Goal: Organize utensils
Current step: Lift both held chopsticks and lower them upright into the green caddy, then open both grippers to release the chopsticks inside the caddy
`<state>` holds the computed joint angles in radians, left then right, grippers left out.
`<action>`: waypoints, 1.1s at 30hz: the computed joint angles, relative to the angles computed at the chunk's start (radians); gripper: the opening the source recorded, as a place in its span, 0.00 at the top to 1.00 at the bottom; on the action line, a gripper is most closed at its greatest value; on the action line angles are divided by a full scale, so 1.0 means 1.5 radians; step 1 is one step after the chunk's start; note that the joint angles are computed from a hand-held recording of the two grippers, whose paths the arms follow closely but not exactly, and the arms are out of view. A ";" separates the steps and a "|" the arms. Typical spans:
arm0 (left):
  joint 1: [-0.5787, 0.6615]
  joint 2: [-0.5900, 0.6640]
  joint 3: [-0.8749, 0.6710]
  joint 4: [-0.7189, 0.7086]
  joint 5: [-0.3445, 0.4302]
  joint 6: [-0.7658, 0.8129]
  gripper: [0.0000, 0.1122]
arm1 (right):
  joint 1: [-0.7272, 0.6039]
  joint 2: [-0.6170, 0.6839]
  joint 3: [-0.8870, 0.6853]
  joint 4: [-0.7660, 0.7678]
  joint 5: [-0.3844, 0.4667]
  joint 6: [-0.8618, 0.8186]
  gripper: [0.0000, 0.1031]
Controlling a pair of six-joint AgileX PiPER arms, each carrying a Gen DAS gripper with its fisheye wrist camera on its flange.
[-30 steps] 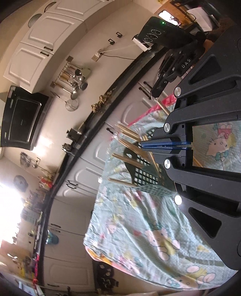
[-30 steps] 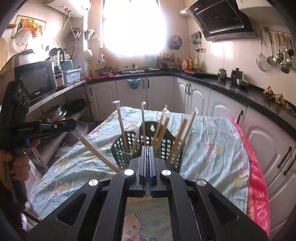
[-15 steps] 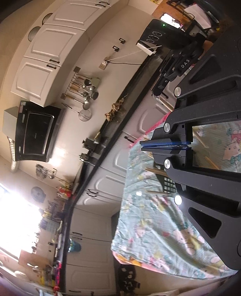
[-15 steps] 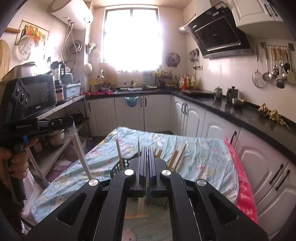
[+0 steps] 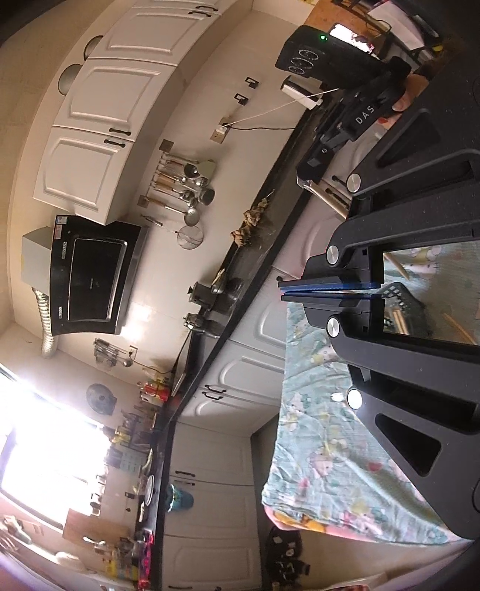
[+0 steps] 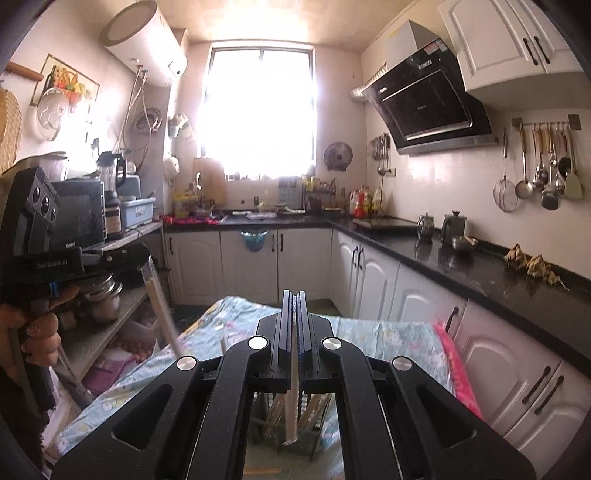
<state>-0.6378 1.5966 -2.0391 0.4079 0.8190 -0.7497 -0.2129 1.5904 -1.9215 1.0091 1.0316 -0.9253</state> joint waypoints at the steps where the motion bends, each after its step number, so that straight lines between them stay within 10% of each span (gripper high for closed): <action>1: 0.005 0.009 -0.017 -0.006 0.004 0.007 1.00 | 0.003 0.007 -0.015 -0.005 0.000 0.007 0.98; 15: 0.056 0.102 -0.136 -0.090 0.013 0.062 1.00 | 0.060 0.105 -0.173 -0.079 -0.017 0.099 0.98; 33: 0.086 0.103 -0.005 -0.135 -0.043 0.053 1.00 | 0.123 0.141 -0.128 -0.165 -0.053 0.127 0.98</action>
<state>-0.5094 1.7513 -2.0460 0.2050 0.7542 -0.6698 -0.0279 1.8020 -2.1142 0.7610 0.9518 -0.7352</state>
